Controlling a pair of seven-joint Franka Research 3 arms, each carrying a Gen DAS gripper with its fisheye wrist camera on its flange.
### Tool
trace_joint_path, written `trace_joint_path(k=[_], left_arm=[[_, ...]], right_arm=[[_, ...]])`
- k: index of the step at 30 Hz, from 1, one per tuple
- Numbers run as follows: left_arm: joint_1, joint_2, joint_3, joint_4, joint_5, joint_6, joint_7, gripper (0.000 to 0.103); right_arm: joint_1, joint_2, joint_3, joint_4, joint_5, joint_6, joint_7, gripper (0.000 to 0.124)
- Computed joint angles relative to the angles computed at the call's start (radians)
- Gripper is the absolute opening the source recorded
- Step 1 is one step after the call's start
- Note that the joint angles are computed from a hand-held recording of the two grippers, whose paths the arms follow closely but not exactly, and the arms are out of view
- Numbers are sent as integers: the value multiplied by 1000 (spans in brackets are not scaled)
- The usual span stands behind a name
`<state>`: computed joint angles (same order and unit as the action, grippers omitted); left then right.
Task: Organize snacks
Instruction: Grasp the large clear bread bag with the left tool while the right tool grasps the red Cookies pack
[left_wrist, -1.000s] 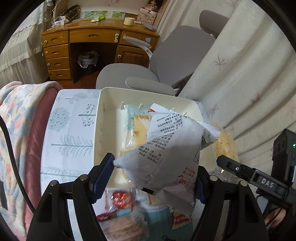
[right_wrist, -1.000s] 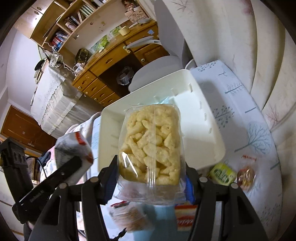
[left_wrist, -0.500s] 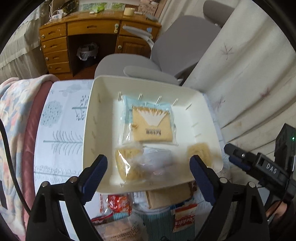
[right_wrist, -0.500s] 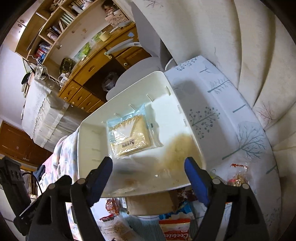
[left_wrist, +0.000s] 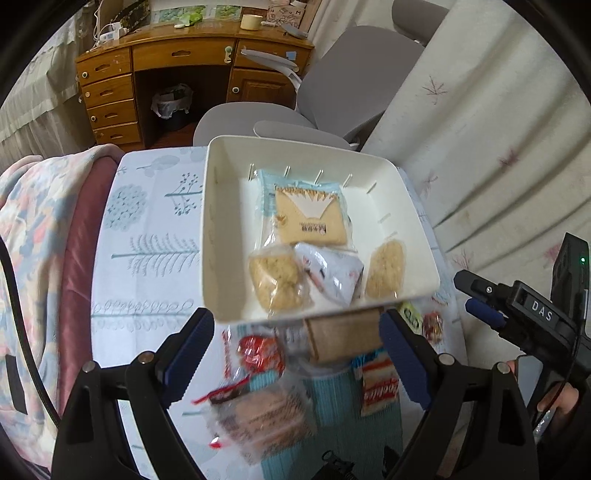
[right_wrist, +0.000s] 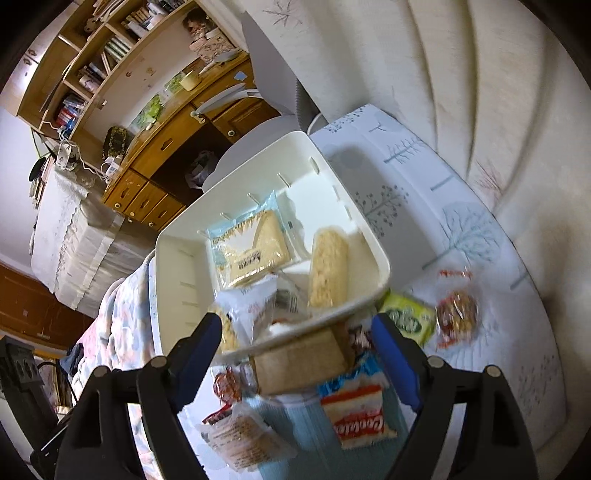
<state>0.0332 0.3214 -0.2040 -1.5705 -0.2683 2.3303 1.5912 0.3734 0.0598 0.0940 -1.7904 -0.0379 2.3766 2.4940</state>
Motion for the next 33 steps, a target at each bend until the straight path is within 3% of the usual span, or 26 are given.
trace_joint_path(k=[9, 18, 26, 33], left_arm=[[35, -158, 36, -193, -65, -65, 104, 90], [40, -230, 82, -296, -109, -137, 148, 90], [28, -233, 92, -331, -119, -189, 71, 90], [11, -190, 79, -317, -100, -216, -67, 90]], right_arm=[[43, -74, 48, -71, -114, -43, 215, 84], [92, -100, 97, -100, -216, -157, 366, 84], [115, -106, 108, -136, -183, -206, 364, 84], [118, -81, 96, -130, -102, -255, 210, 84]])
